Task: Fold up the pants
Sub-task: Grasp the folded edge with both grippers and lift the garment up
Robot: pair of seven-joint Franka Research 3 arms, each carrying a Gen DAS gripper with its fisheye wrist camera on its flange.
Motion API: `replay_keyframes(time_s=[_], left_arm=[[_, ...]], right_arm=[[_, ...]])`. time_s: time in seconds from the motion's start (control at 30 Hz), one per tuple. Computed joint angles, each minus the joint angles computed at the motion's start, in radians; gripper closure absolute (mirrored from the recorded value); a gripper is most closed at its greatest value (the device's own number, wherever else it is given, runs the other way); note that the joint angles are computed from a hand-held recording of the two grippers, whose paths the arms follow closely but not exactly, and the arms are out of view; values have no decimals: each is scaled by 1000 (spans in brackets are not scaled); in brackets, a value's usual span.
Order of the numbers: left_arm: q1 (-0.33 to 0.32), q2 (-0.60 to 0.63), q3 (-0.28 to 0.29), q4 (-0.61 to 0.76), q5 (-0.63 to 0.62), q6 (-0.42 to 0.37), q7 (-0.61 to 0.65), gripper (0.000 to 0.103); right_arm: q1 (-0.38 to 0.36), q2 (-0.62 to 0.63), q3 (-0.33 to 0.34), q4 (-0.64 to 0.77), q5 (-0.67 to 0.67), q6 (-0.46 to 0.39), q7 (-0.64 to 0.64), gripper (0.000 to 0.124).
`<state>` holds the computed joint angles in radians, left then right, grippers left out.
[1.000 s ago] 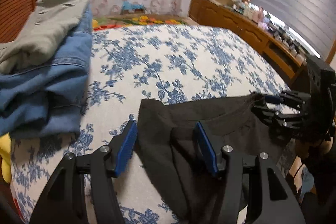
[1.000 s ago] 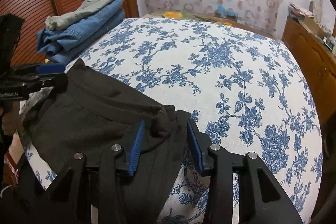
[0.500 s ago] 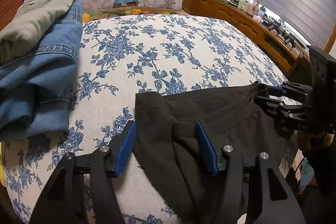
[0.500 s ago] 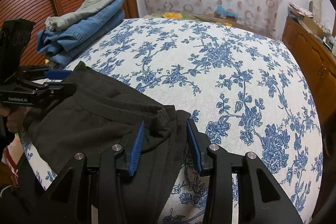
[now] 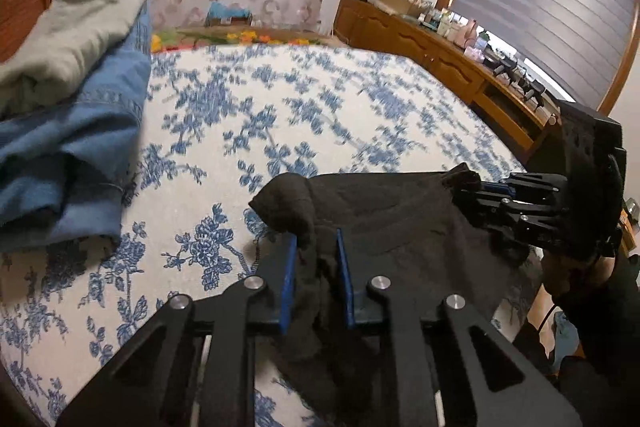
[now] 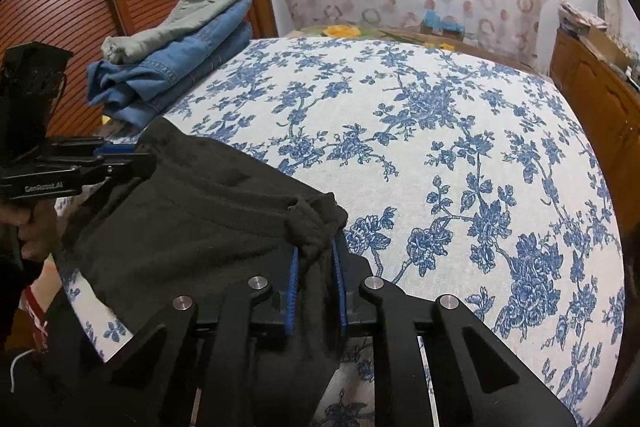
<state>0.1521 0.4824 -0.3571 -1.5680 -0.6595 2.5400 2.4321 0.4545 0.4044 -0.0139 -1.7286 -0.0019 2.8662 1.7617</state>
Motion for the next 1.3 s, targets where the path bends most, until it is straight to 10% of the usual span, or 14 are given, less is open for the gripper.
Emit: replay_keyframes(time_s=[0.7, 1.3], left_arm=[[-37, -200, 10, -132, -435, 146, 395, 87], [-81, -138, 49, -29, -366, 131, 314, 87]], right_arm=[[267, -152, -337, -135, -510, 243, 498, 113], [108, -132, -189, -63, -544, 225, 461, 113]])
